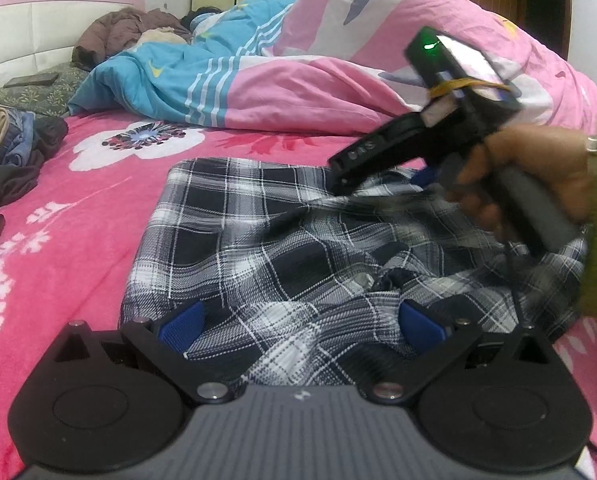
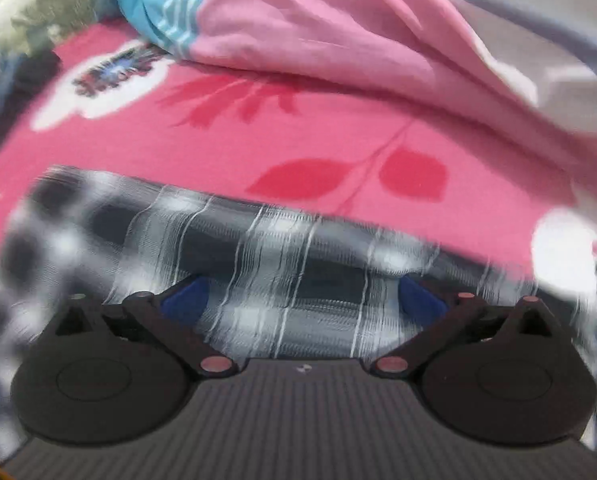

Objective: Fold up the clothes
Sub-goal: 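Lower the right tool onto the pants edge and close it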

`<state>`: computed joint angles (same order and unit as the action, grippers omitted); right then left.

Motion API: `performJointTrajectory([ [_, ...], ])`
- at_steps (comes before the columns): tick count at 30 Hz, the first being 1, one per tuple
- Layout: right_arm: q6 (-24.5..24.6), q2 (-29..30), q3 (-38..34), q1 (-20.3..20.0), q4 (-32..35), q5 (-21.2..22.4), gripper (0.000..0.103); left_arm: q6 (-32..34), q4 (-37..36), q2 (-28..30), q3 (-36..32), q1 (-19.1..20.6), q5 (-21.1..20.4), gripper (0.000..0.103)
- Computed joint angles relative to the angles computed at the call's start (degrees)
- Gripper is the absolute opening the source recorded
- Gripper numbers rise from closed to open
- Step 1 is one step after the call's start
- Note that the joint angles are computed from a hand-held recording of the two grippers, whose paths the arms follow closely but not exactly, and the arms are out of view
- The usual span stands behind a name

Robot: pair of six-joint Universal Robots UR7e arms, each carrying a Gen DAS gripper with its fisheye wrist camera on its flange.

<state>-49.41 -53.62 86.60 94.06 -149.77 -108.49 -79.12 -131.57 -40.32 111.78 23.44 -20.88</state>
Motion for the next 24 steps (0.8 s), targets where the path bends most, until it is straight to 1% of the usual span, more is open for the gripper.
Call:
performJointTrajectory([
  [1,2.6,0.5,-1.2,0.4,1.2,-0.7,0.102,0.1,-0.1,0.0,0.1,-0.1,-0.1,0.103],
  [2,3.4,0.2,-1.3,0.8,2.0,-0.6,0.1,0.2,-0.2,-0.1,0.2,-0.1,-0.2,0.103],
  [3,2.8,-0.7,-0.6,1.3,2.7,0.2,0.098,0.3,-0.3,-0.2,0.2,-0.1,-0.2,0.103],
  [6,1.1,-3.4,1.2,2.5,4.9,2.5,0.098,0.5,-0.4,-0.3,0.4,-0.1,-0.5,0.103],
  [9,-1.0,-5.2,2.7,3.5,11.8,5.6,0.098,0.5,-0.3,-0.4,0.3,-0.1,-0.7,0.103],
  [11,-1.0,-4.1,1.7,3.8,17.2,6.8,0.098,0.5,-0.1,-0.4,0.4,-0.2,-0.5,0.103],
  [12,-0.5,-2.9,1.2,4.3,18.8,6.6,0.098,0.2,0.2,-0.3,0.4,-0.3,-0.4,0.103],
  [13,0.2,-1.5,1.0,4.9,18.8,5.8,0.098,0.1,0.6,-0.4,0.4,-0.3,-0.4,0.103],
  [14,0.8,0.1,1.1,5.5,17.3,4.3,0.101,-0.2,1.0,-0.4,0.4,-0.3,-0.4,0.103],
  [16,0.0,2.2,2.0,6.6,12.3,1.9,0.103,-0.3,1.1,-0.6,0.5,-0.4,-0.5,0.103],
  [18,1.3,2.5,1.0,7.5,13.3,1.5,0.101,-0.1,0.6,-0.7,0.7,-0.4,-0.6,0.103],
  [20,2.3,1.6,0.3,7.7,15.8,3.3,0.099,0.1,0.2,-0.8,0.8,-0.5,-0.8,0.103],
  [22,2.2,0.4,0.3,7.7,17.8,5.4,0.099,0.1,0.3,-0.8,0.7,-0.5,-0.9,0.103],
  [24,2.5,0.6,-0.1,7.6,19.6,6.7,0.099,0.2,0.4,-0.8,0.7,-0.5,-0.8,0.103],
])
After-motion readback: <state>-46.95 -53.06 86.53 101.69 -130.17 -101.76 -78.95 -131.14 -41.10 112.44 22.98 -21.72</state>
